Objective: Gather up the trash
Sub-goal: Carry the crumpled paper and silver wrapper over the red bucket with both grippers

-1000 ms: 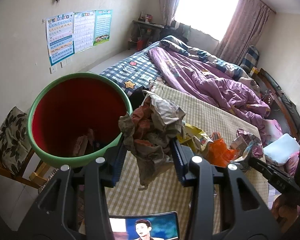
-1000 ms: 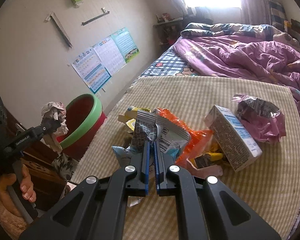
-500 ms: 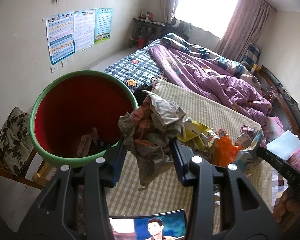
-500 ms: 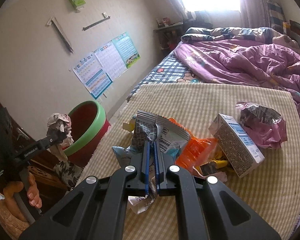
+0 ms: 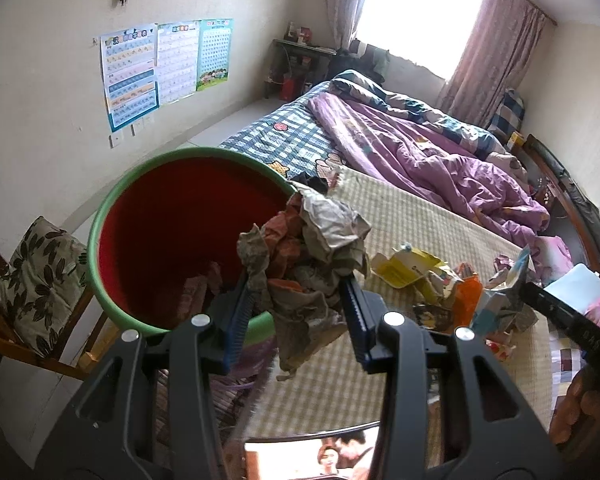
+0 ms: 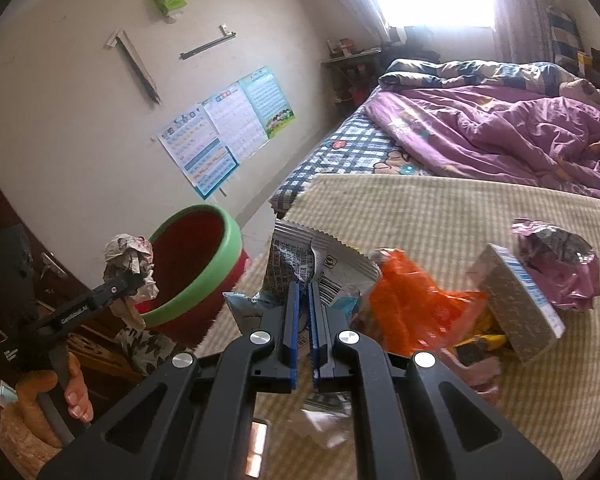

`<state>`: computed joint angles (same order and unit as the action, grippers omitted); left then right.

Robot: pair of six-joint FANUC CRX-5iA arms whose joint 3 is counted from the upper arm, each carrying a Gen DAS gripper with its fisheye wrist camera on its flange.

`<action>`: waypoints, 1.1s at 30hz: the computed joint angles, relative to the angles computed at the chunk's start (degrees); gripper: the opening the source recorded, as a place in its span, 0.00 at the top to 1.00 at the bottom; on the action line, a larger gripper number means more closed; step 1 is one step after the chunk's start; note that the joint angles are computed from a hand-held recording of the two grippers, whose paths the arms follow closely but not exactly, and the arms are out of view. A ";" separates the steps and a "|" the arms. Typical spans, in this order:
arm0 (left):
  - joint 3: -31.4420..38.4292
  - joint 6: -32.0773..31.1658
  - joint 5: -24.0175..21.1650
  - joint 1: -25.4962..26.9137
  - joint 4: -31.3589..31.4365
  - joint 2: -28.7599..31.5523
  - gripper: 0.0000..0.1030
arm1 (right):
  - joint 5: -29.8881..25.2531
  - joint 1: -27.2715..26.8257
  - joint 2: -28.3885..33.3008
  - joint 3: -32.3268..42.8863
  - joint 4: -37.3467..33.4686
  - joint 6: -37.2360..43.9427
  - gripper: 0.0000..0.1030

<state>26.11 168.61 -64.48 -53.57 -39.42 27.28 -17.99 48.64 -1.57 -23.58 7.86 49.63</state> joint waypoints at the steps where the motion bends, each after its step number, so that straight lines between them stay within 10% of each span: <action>1: -0.95 0.18 0.61 0.28 0.04 -0.58 0.60 | 0.10 0.37 0.26 0.07 0.91 -0.90 0.96; 19: -14.56 -2.70 9.29 6.00 1.56 -9.50 0.60 | 3.11 6.07 7.87 4.22 16.40 -18.92 0.96; 33: -21.09 -6.92 13.29 10.85 4.88 -12.89 0.60 | 1.92 8.47 16.47 15.49 14.72 -15.61 0.96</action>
